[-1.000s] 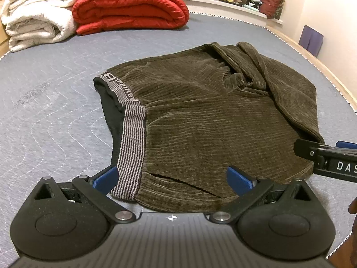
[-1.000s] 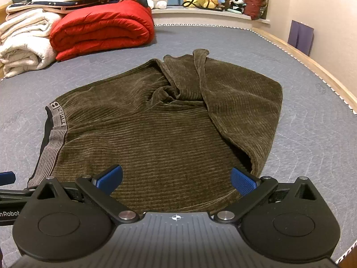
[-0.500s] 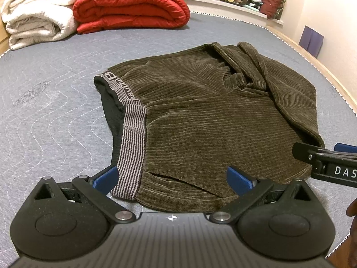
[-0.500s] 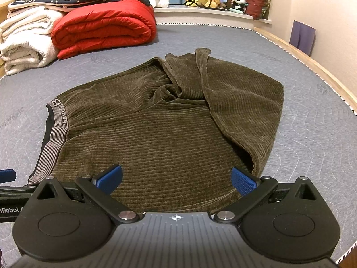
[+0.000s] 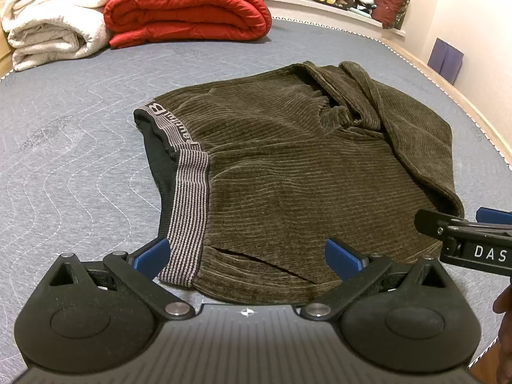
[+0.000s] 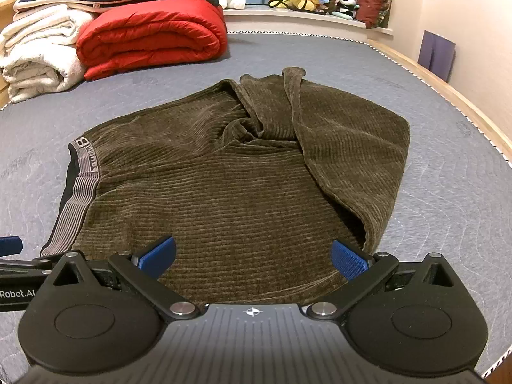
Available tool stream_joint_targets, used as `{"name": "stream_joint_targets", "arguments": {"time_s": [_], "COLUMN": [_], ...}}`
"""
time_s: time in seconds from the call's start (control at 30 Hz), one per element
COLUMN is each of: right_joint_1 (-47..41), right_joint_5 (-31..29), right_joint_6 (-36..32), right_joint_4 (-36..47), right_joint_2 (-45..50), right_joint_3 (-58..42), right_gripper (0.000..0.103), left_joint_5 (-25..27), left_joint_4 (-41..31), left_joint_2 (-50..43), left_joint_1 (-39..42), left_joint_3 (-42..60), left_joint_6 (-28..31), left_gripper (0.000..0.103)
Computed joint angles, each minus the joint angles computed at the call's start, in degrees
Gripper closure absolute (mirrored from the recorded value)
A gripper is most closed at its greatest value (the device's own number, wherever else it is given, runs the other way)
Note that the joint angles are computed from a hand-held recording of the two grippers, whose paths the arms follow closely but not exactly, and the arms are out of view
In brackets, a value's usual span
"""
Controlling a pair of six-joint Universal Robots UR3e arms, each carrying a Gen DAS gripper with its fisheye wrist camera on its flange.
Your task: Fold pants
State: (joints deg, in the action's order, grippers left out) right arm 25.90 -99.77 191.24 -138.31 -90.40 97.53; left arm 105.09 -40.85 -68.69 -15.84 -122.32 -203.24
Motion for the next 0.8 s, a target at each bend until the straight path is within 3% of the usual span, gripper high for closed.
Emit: {"name": "stream_joint_targets", "arguments": {"time_s": [0.8], "right_joint_1": [0.7], "right_joint_5": [1.5], "right_joint_6": [-1.0], "right_joint_4": [1.6], "right_joint_2": [0.6], "right_joint_3": [-0.5], "right_gripper": [0.001], "left_joint_5": [-1.3], "left_joint_4": [0.0], "left_joint_2": [0.7], "left_joint_1": [1.0], "left_joint_3": [-0.5], "left_joint_6": [0.4], "left_gripper": [0.000]}}
